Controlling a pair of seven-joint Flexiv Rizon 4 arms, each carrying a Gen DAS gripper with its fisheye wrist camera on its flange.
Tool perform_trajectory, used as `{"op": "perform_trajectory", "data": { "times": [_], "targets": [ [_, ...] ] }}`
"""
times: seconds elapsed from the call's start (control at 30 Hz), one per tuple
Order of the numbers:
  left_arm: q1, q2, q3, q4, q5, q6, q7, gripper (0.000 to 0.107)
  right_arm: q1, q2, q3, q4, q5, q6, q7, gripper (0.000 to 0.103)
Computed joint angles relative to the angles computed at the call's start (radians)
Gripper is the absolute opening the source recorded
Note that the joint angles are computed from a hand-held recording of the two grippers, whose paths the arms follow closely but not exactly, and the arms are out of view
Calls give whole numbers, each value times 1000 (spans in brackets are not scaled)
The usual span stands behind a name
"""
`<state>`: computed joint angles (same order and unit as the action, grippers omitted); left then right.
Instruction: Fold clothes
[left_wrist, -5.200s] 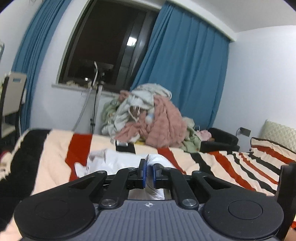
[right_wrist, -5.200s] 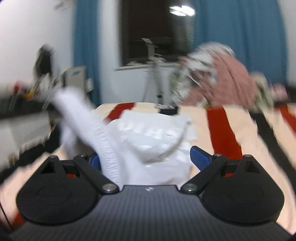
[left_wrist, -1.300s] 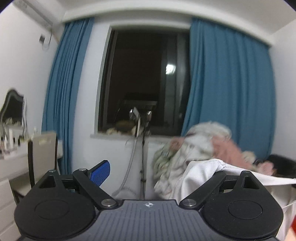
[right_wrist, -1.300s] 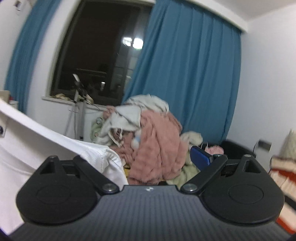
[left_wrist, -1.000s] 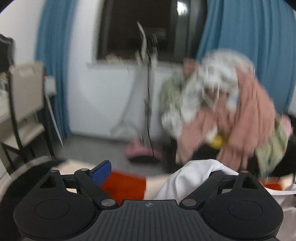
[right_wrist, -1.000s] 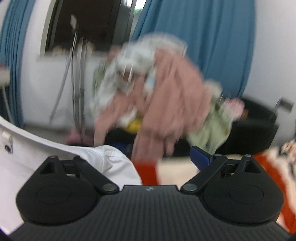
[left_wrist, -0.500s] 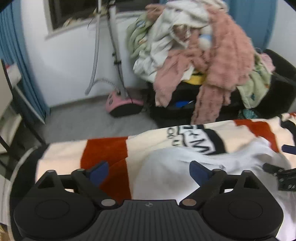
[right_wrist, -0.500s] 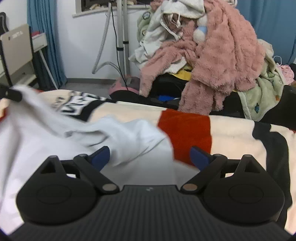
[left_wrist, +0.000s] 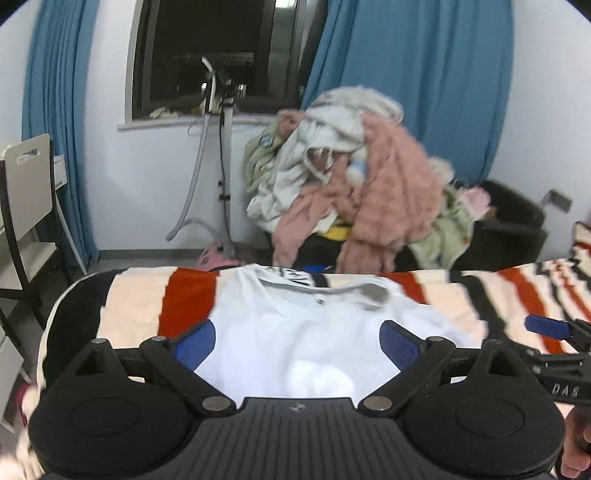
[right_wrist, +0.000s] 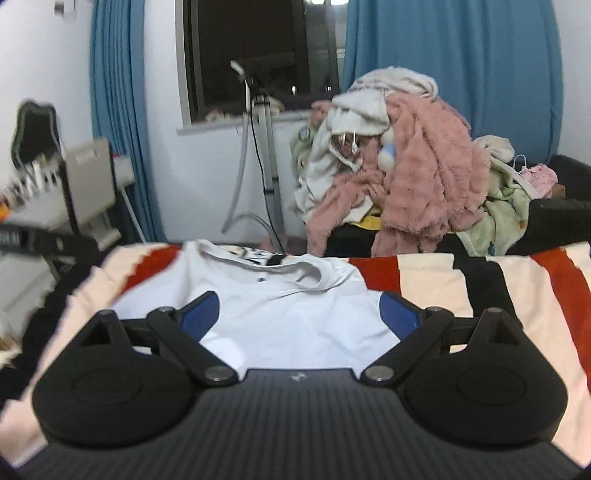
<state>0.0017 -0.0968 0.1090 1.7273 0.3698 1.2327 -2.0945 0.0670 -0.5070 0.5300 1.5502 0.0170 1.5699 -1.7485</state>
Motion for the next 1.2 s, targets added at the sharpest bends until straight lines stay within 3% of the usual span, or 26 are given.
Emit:
{"op": "perform_trajectory", "data": {
  "times": [0.1,0.27,0.37,0.57,0.63,0.77,0.9,1.0,1.1,1.2],
  "targets": [
    [-48,114,-10,74,180,-30,-178,95,-133,71,138,127,58,89,-58,95],
    [-21,279,-129,175,447,-103,-454,95,-381,129,379,313,35,216,-92,95],
    [6,340,-140,272,429,-53,-534,96,-501,119,493,391,-13,275,-76,95],
    [81,346,-74,438,277,87,-599,90,-581,82,555,441,-77,307,32,95],
    [103,317,-47,475,210,144,-590,87,-554,72,526,443,-81,327,62,95],
    [217,253,-68,478,228,235,-633,87,-502,47,464,435,-87,326,138,95],
    [283,163,-81,444,263,275,-717,87,-368,64,302,429,-71,303,189,95],
    [269,88,-61,379,334,232,-796,86,-308,49,235,410,-94,278,227,95],
    [231,31,-33,318,372,156,-826,67,-287,26,216,390,-131,269,268,95],
    [154,2,-31,220,446,-52,-739,53,-281,13,207,381,-171,272,303,95]
  ]
}}
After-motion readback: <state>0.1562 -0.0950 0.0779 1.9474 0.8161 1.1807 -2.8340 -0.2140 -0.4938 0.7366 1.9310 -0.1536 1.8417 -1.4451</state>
